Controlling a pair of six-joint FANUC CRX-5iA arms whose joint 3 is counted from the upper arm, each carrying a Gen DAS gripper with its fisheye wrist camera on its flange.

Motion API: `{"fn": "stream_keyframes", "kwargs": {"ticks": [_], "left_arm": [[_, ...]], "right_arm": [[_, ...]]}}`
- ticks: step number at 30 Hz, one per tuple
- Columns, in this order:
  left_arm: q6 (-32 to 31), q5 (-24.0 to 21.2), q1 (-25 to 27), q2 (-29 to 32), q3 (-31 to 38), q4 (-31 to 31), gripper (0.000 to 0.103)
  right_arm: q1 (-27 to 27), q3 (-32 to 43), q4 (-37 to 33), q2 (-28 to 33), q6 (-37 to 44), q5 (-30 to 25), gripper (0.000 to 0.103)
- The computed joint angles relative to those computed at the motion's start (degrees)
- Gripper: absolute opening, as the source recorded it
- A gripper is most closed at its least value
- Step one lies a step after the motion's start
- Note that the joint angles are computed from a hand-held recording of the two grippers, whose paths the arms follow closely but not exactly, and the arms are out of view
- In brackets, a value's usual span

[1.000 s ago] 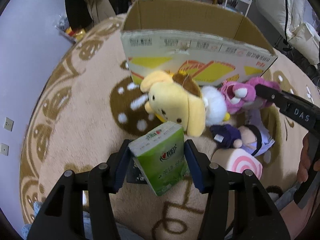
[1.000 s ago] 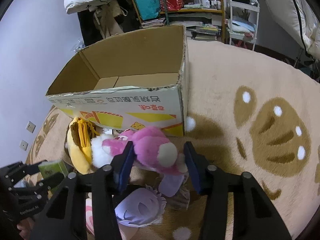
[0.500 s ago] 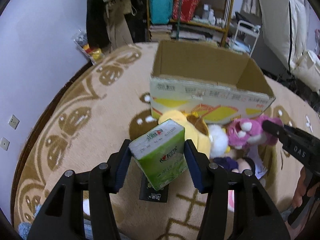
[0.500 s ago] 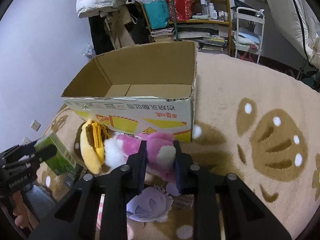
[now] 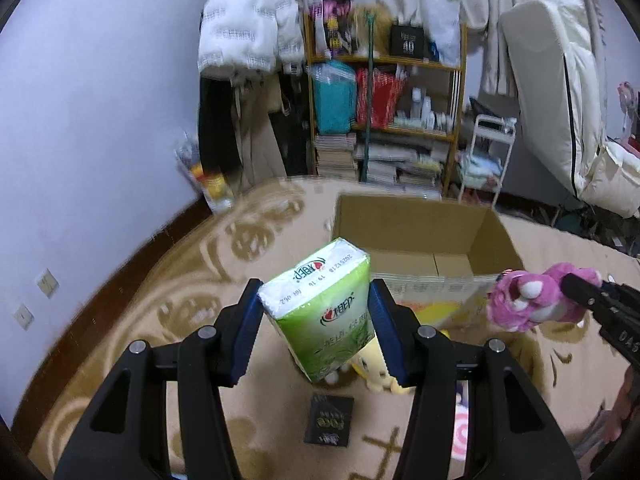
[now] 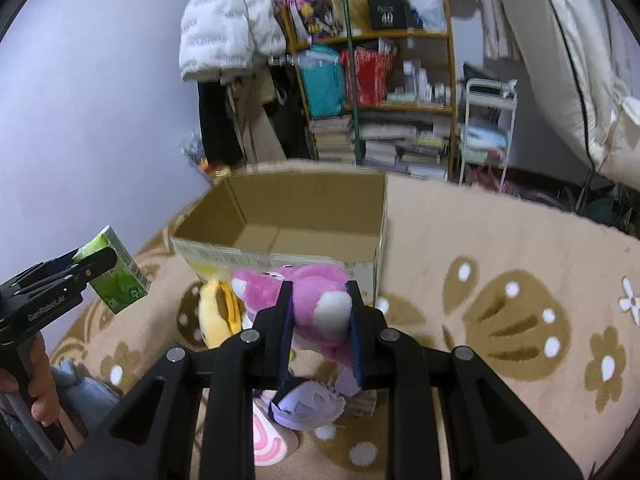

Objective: Organize soft objects
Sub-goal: 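Lift the tissue pack with the left tool while the right tool carries the bear to the box, then open the left tool over the box while the right tool releases the bear inside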

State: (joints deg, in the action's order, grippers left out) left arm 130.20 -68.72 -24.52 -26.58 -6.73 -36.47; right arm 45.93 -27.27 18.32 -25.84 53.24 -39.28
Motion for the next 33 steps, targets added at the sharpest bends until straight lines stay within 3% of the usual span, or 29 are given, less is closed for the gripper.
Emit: {"fn": "stream_keyframes", "kwargs": {"ticks": [7, 18, 26, 29, 33], "left_arm": [[0.1, 0.5, -1.9, 1.4, 3.5, -4.7, 0.052], [-3.7, 10.2, 1.1, 6.0, 6.9, -4.9, 0.052], [-6.0, 15.5, 6.3, 8.7, 5.2, 0.1, 0.053], [-8.8, 16.3, 9.0, 10.4, 4.8, 4.9, 0.053], [-9.9, 16.7, 9.5, 11.9, 4.1, 5.9, 0.053]], "right_arm": [[-0.5, 0.0, 5.5, -1.4, -4.7, 4.5, 0.025], [-1.1, 3.1, 12.3, 2.9, -6.6, 8.8, 0.026], [-3.6, 1.0, 16.8, 6.2, -10.0, 16.9, 0.027], [-3.3, 2.0, 14.4, 7.3, -8.3, 15.7, 0.027], [-3.4, 2.2, 15.0, 9.6, -10.0, 15.7, 0.027]]}}
